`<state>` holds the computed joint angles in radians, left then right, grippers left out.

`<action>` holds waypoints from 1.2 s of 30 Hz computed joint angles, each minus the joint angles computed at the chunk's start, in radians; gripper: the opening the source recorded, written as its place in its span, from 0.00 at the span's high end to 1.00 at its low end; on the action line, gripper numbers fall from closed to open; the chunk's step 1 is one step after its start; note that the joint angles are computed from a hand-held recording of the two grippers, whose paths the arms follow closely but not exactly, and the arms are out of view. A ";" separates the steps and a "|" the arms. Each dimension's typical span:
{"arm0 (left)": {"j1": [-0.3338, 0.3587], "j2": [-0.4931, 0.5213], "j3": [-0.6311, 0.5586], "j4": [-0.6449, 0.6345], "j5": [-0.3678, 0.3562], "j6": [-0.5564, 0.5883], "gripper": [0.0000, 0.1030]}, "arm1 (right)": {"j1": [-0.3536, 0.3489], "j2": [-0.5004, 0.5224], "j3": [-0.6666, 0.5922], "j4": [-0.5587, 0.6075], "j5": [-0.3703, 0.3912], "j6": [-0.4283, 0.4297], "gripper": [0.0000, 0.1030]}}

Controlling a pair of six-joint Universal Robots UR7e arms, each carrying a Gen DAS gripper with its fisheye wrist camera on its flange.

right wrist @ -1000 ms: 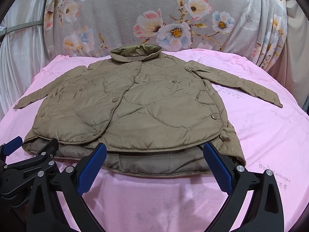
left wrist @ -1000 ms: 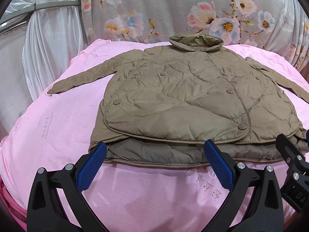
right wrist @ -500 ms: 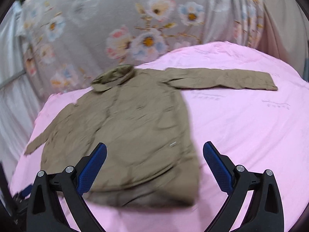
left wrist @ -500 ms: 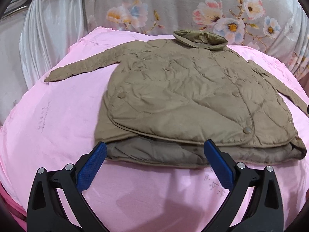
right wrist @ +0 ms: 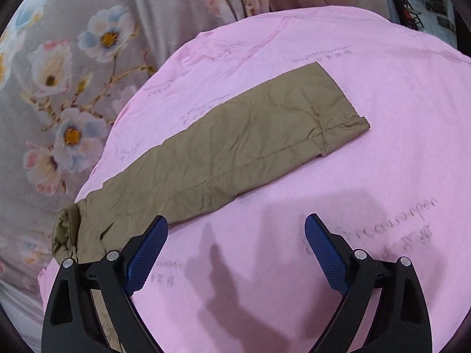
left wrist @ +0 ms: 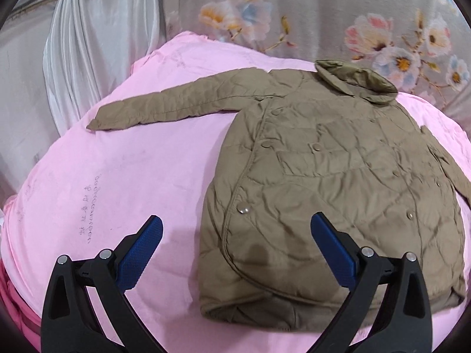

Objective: Fold large clothes

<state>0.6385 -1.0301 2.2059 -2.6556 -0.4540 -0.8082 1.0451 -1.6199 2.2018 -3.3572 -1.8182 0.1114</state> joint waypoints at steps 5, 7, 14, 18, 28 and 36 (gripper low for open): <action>0.033 0.020 -0.045 0.042 0.032 -0.005 0.05 | 0.002 0.063 -0.078 -0.026 -0.040 0.002 0.43; 0.041 0.030 -0.056 0.042 0.047 0.006 0.05 | 0.016 0.089 -0.127 0.012 -0.085 0.001 0.71; 0.071 0.049 -0.087 0.046 0.060 0.038 0.05 | 0.153 0.148 -0.212 -0.099 -0.115 -0.089 0.95; 0.075 0.053 -0.088 0.022 0.065 0.058 0.05 | 0.368 0.232 -0.270 -0.179 -0.109 -0.313 0.95; 0.103 0.037 -0.091 -0.055 0.050 0.121 0.05 | 0.671 0.604 -0.491 -0.014 -0.088 -0.562 0.95; 0.142 0.019 -0.110 -0.165 -0.025 0.255 0.05 | 0.712 0.780 -0.552 0.108 -0.094 -0.615 0.66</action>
